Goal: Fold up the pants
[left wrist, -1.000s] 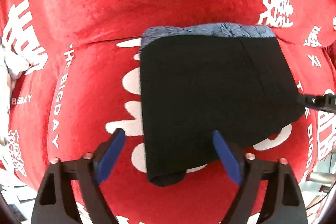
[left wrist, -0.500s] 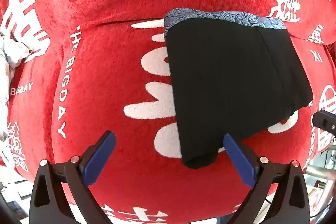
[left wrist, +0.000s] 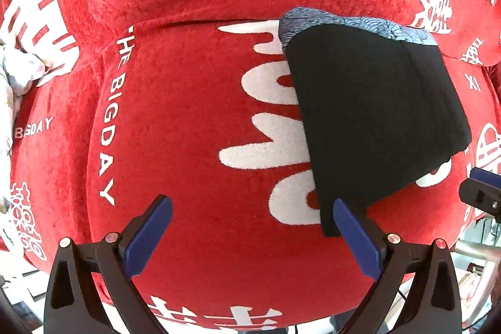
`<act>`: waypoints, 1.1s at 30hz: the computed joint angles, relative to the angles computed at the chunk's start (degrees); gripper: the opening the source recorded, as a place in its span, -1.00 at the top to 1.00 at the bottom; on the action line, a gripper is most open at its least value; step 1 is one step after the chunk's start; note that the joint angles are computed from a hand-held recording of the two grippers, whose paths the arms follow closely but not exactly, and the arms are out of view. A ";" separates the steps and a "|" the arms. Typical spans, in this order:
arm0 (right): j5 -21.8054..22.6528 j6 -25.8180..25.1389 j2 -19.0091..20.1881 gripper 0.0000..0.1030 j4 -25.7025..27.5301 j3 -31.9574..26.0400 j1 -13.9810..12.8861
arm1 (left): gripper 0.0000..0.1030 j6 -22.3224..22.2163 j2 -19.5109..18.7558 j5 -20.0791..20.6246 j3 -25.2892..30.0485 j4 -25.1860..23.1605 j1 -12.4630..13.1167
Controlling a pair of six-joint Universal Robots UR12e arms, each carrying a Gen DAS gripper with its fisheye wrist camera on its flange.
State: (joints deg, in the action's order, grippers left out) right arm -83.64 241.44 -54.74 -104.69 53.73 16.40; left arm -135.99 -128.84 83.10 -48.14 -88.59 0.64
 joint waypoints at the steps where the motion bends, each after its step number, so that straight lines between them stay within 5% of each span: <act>1: -0.13 0.13 0.09 -1.00 0.13 -0.16 0.06 | -1.00 0.14 -0.09 0.01 -0.02 0.20 -0.01; 8: -2.83 -1.43 -0.72 -1.00 1.34 0.45 -0.02 | -1.00 -5.02 -3.27 0.00 4.98 -1.36 -0.83; 18: -2.64 -5.61 -3.48 -1.00 0.50 5.00 -3.69 | -1.00 -14.76 -8.80 -1.18 14.54 -3.83 -3.37; 26: 0.89 -6.82 -6.34 -1.00 -2.94 11.10 -6.55 | -1.00 -14.41 -7.91 -0.30 12.46 -6.15 -4.46; 33: 6.18 -6.87 -7.83 -1.00 -6.92 15.70 -8.57 | -1.00 -15.51 -10.61 -1.46 16.91 -12.23 -4.76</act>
State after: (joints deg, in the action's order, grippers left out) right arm -77.47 234.58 -62.57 -111.61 69.43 7.83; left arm -151.50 -139.45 81.64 -31.23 -100.82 -4.12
